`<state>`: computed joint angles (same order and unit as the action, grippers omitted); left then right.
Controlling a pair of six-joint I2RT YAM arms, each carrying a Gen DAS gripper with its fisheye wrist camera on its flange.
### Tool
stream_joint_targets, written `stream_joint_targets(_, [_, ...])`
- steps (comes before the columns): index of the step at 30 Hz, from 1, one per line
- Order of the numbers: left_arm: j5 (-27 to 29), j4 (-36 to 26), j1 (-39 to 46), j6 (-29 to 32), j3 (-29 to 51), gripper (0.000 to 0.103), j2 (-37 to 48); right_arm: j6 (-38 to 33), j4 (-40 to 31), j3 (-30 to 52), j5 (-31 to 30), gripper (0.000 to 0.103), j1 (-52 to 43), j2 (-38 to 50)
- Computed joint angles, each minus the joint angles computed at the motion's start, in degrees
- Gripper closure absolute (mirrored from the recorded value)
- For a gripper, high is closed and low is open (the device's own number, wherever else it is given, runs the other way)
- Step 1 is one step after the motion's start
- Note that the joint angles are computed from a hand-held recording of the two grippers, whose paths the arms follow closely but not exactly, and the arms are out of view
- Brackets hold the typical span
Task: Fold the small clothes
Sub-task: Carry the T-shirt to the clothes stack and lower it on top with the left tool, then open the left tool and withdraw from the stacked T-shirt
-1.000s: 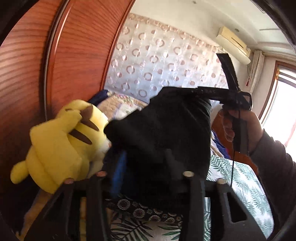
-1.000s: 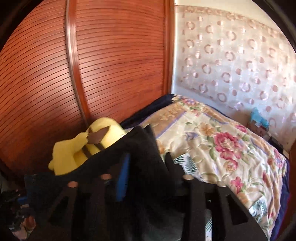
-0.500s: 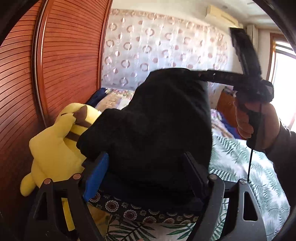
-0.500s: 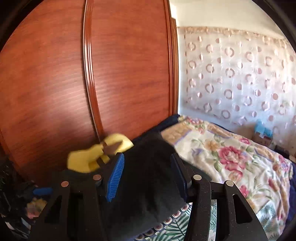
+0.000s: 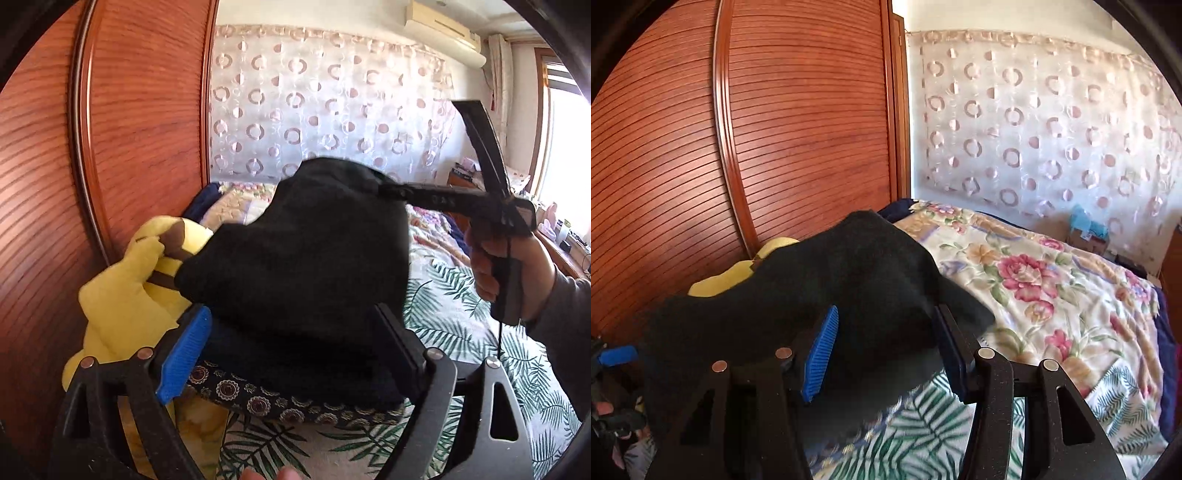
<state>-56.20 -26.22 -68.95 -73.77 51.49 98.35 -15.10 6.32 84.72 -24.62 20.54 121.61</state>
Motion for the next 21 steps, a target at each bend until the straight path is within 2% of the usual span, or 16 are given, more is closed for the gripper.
stream_joint_targets(2, [-1.9,-8.3,-2.3,-4.7,4.3,0.013,1.7,0.1,3.2,-6.6,0.5,0.048,-0.4,-3.4])
stream_joint_targets(4, [-3.0,-12.8,-4.1,-7.0,7.0,0.013,3.1,0.4,6.6,-15.2,0.7,0.048,-0.8,-8.4])
stream_joint_targets(8, [-3.6,-17.0,-7.2,-9.9,10.4,0.013,4.8,1.0,10.6,-30.1,0.4,0.048,-2.9,-19.5])
stream_joint_targets(12, [-3.0,-19.7,-9.5,-10.7,15.0,0.013,8.4,0.6,11.8,-43.4,-1.4,0.042,-6.4,-31.2])
stream_joint_targets(14, [-2.8,-22.3,-10.5,-11.5,18.4,0.013,11.1,-0.4,11.0,-50.0,-2.3,0.038,-8.8,-38.4])
stream_joint_targets(17, [-2.0,-22.3,-11.6,-9.7,22.2,0.013,13.7,-1.4,7.5,-58.3,-3.8,0.036,-13.3,-50.4])
stream_joint_targets(21, [-2.3,-21.7,-13.7,-7.8,26.6,0.013,16.1,-5.5,-6.4,-65.9,-10.5,0.036,-23.4,-70.0])
